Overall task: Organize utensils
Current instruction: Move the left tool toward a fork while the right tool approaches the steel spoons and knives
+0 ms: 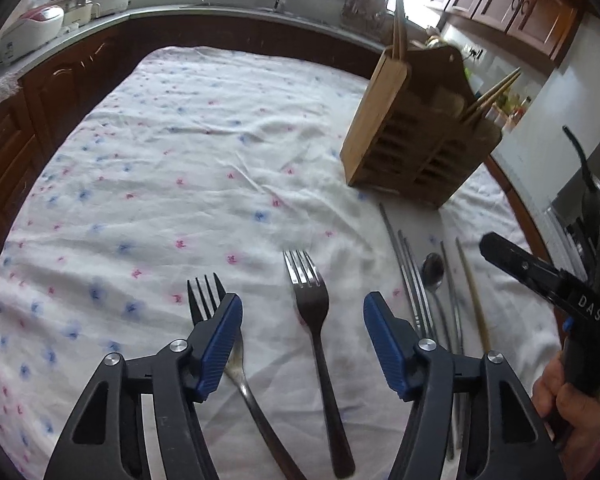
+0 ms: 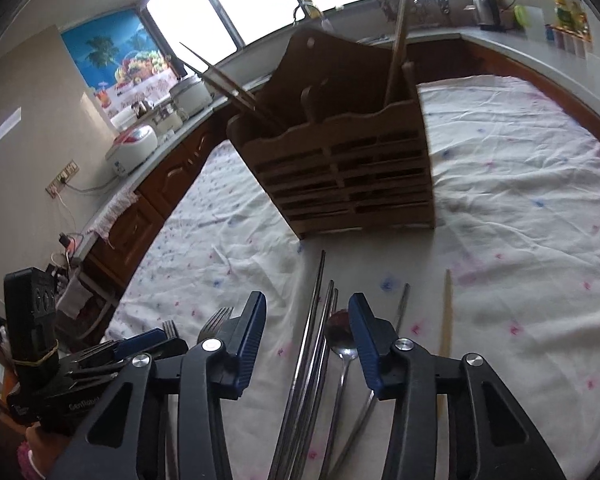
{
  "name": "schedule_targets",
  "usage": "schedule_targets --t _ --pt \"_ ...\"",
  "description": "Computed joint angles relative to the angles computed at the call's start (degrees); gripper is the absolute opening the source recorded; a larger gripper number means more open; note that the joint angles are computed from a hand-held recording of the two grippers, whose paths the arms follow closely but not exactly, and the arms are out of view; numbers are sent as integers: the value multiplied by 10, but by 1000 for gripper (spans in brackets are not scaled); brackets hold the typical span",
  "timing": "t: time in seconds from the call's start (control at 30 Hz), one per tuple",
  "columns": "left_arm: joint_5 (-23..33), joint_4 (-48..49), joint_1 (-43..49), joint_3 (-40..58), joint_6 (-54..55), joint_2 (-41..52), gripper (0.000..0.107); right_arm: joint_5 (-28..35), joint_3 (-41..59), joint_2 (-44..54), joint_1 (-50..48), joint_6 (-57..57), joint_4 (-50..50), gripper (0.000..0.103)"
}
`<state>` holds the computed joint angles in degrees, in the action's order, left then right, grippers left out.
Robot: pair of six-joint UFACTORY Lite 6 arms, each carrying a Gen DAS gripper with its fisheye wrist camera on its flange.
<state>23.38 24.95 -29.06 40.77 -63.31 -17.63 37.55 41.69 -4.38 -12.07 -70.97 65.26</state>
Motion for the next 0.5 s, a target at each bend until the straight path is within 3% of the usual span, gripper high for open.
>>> schedule_targets --t 0.27,0.33,0.5 --pt "-42 -97 44 44 126 89 58 -50 89 120 73 18 -14 37" --pt "-47 -133 51 54 168 106 57 -59 113 148 87 29 -25 32" --pt "-54 -178 59 72 226 149 55 -115 152 209 133 100 -111 24"
